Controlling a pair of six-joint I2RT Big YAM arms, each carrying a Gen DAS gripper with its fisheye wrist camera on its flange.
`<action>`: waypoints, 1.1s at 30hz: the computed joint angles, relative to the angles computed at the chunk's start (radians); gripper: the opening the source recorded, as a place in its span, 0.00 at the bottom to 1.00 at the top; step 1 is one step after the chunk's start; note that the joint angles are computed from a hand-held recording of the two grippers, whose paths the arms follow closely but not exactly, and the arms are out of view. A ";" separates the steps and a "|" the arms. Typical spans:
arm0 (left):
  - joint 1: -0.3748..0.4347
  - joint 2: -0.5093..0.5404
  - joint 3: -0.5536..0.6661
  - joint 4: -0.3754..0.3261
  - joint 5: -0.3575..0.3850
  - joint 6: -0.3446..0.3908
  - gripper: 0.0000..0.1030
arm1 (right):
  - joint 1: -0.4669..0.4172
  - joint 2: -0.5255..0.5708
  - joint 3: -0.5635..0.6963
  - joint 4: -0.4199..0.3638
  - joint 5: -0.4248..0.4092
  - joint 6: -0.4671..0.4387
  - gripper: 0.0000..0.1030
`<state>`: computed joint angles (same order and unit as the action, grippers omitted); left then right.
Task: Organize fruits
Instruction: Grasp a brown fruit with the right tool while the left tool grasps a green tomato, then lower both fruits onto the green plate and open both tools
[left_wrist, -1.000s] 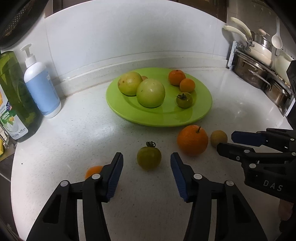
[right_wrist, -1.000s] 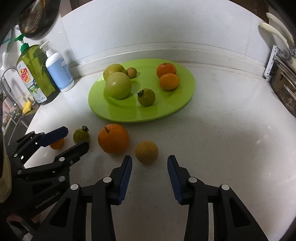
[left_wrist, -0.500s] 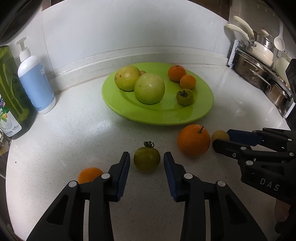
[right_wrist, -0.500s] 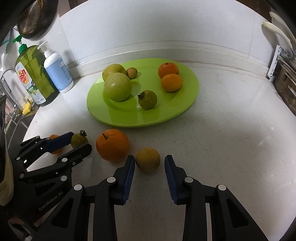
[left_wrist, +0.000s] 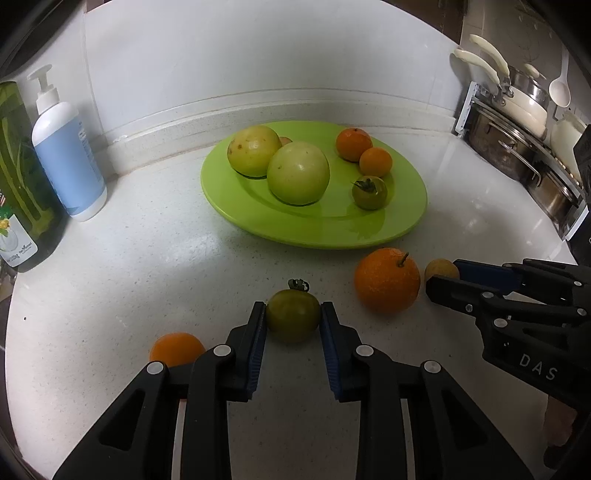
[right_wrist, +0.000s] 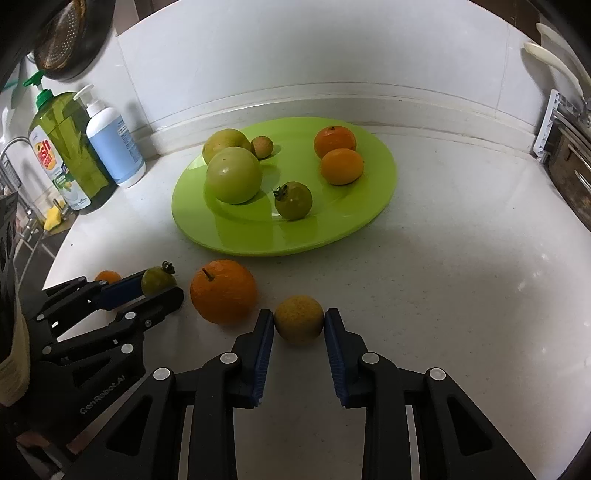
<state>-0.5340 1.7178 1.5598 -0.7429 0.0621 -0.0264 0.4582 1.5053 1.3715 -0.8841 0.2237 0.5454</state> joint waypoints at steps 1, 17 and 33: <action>0.000 -0.002 -0.002 0.002 0.000 0.001 0.28 | 0.000 -0.001 0.000 -0.002 0.001 0.002 0.29; 0.004 -0.024 0.049 -0.019 0.015 0.017 0.28 | -0.003 -0.018 0.038 -0.004 0.014 -0.013 0.29; 0.016 0.148 0.358 -0.113 0.061 0.084 0.28 | -0.072 0.079 0.213 -0.013 -0.017 -0.136 0.29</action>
<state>-0.5182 1.8656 1.9181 -0.8557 0.1227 0.0576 0.3857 1.5848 1.5841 -0.8976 0.2063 0.4093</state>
